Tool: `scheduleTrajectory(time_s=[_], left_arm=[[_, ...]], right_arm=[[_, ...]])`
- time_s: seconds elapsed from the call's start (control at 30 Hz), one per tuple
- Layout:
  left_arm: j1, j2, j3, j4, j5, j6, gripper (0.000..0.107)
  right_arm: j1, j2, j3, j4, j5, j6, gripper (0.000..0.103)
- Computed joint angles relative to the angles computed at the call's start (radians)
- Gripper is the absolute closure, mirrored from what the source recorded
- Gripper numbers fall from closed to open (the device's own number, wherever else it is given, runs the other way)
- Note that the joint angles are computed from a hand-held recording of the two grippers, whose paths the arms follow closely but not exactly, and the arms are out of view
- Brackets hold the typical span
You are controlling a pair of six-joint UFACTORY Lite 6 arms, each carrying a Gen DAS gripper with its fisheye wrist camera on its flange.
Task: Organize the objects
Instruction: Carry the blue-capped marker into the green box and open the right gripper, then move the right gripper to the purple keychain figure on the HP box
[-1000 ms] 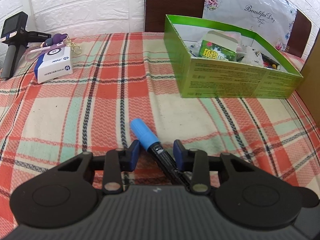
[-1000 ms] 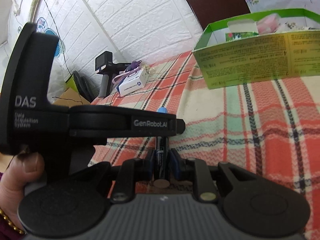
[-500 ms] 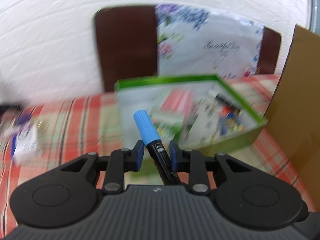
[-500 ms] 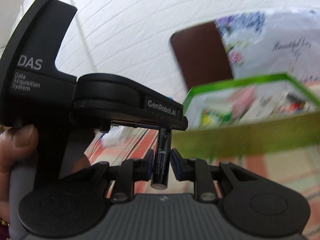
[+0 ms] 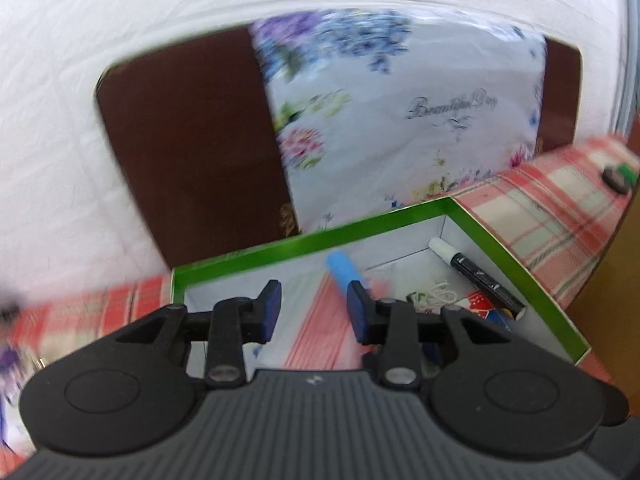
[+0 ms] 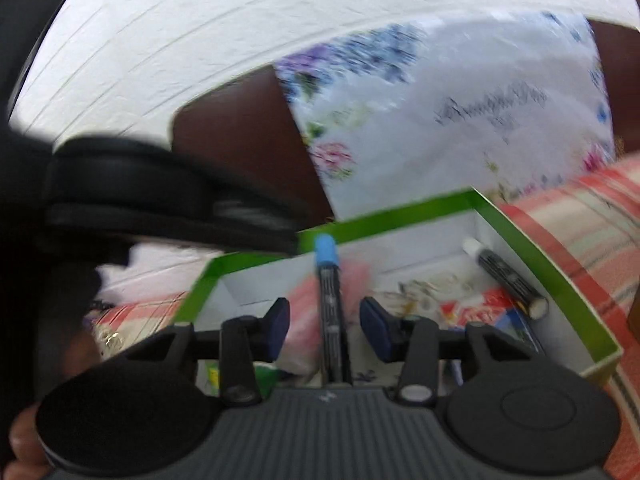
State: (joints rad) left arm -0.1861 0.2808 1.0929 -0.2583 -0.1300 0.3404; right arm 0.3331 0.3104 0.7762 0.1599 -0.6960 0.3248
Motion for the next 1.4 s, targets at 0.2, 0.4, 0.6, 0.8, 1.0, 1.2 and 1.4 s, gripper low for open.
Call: scheduleTrajectory(time_s=[0.2, 0.4, 0.6, 0.8, 1.0, 1.2, 1.4], left_arm=[[0.096, -0.141, -0.198, 0.302, -0.084, -0.284, 0.068], [0.174, -0.306, -0.397, 0.368, -0.1, -0.342, 0.067], [0.329, -0.463, -0.577, 0.603, -0.132, -0.497, 0.062], [0.545, -0.492, -0.671, 0.829, -0.193, -0.609, 0.062], [0.744, -0.421, -0.673, 1.015, -0.281, -0.682, 0.061], [0.882, -0.299, -0.618, 1.076, -0.349, -0.681, 0.059], [0.978, -0.172, -0.545, 1.083, -0.402, -0.638, 0.056]], right_arm=[[0.131, -0.136, -0.217, 0.225, -0.167, -0.099, 0.056], [0.352, -0.309, -0.371, 0.487, -0.226, -0.235, 0.056], [0.557, -0.307, -0.384, 0.636, -0.202, -0.308, 0.056], [0.655, -0.136, -0.237, 0.653, -0.108, -0.327, 0.056], [0.733, -0.009, -0.097, 0.717, -0.059, -0.427, 0.056], [0.77, 0.072, 0.011, 0.785, -0.006, -0.517, 0.053], [0.78, 0.147, 0.121, 0.838, 0.042, -0.625, 0.052]])
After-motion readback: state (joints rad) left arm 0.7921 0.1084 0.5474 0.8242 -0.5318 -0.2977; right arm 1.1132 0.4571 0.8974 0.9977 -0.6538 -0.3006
